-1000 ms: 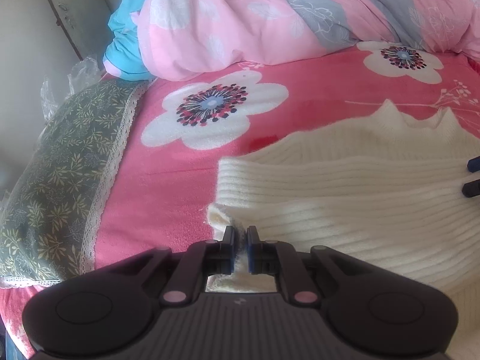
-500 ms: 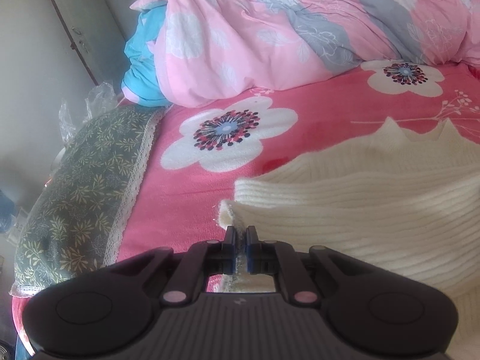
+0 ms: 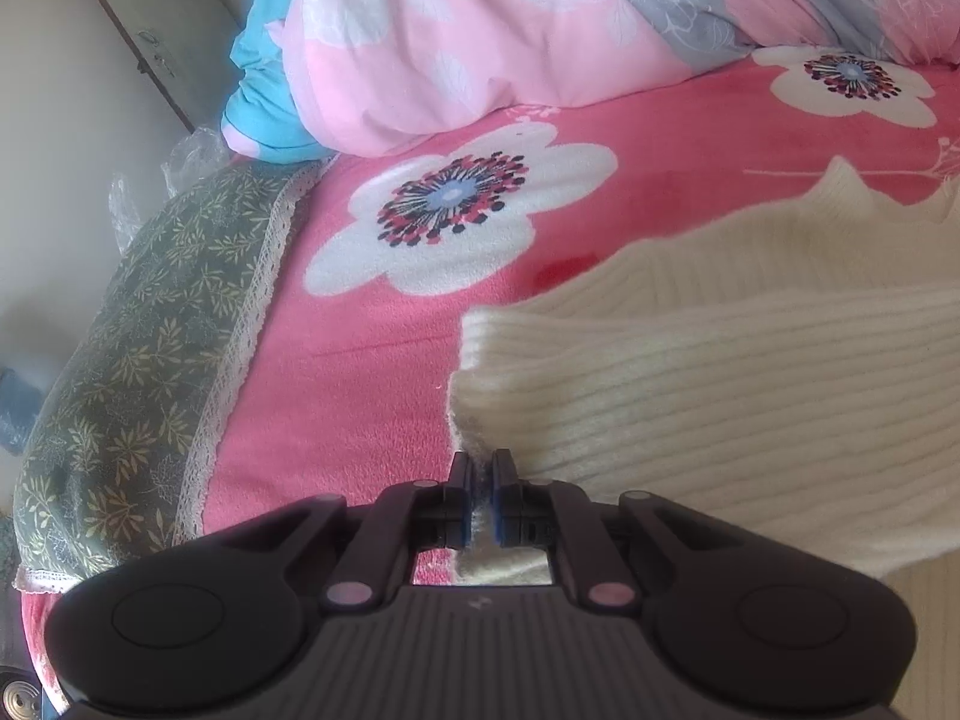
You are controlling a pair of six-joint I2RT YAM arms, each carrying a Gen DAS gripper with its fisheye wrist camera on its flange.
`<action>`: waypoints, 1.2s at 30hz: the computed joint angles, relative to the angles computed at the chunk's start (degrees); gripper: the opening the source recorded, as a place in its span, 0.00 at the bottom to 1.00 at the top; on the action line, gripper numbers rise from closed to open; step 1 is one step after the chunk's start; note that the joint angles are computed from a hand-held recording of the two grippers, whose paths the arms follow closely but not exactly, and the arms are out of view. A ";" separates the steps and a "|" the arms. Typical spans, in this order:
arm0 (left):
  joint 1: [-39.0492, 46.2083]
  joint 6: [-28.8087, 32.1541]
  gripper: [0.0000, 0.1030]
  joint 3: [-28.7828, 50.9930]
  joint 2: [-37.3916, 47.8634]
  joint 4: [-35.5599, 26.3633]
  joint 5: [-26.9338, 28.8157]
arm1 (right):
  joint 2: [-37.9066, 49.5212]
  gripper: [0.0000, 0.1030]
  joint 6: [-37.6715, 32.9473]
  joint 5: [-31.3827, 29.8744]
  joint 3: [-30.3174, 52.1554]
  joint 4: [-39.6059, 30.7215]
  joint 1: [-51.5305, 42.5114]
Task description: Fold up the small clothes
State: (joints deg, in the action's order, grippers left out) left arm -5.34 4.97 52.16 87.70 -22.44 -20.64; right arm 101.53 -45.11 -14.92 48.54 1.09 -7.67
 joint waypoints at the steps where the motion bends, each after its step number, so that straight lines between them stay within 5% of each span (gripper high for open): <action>1: 0.26 0.23 0.08 -0.30 -0.66 -0.22 0.27 | -0.08 1.00 0.93 -0.67 0.36 -0.17 -0.67; 6: 0.32 1.81 0.12 -0.22 -7.00 -3.35 1.61 | -2.86 1.00 12.90 -9.14 8.54 -10.37 -10.07; 10: -0.65 2.74 0.18 -0.89 -11.85 -4.97 3.17 | 2.64 1.00 11.69 -26.07 25.32 -37.71 -21.90; 12: -1.50 1.93 0.24 -1.24 -11.60 -6.09 3.71 | 6.79 1.00 5.99 -27.17 30.91 -49.55 -23.70; 16: -3.33 -4.40 0.43 0.26 -5.03 -12.43 3.19 | 8.42 1.00 11.30 -7.51 24.20 -43.74 -18.80; 18: -2.88 -7.18 0.46 -1.04 -8.21 -13.81 3.85 | 5.52 1.00 12.46 -9.93 20.29 -40.59 -20.12; 20: -1.86 -8.29 0.63 -1.09 -13.22 -18.14 6.45 | 0.91 1.00 11.59 -13.73 18.73 -43.34 -23.56; 23: -2.20 -7.62 0.76 -1.44 -24.04 -25.62 7.22 | -4.91 1.00 2.79 -22.83 19.56 -53.41 -33.93; 29: -3.71 -8.77 0.78 -2.11 -41.93 -40.95 7.73 | -5.50 1.00 -23.32 -37.86 21.81 -80.97 -60.16; 32: -0.83 -10.66 0.79 -3.31 -51.38 -49.72 11.68 | -3.17 1.00 -35.54 -35.90 18.14 -89.95 -71.05; 36: 25.55 4.17 0.79 -6.23 -60.45 -60.65 27.01 | -1.27 1.00 -41.81 -29.52 12.09 -89.82 -82.37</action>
State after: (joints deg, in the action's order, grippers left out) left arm 20.21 9.14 45.94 27.25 -83.09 6.37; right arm 100.26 -86.91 -44.43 60.63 -88.73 -90.04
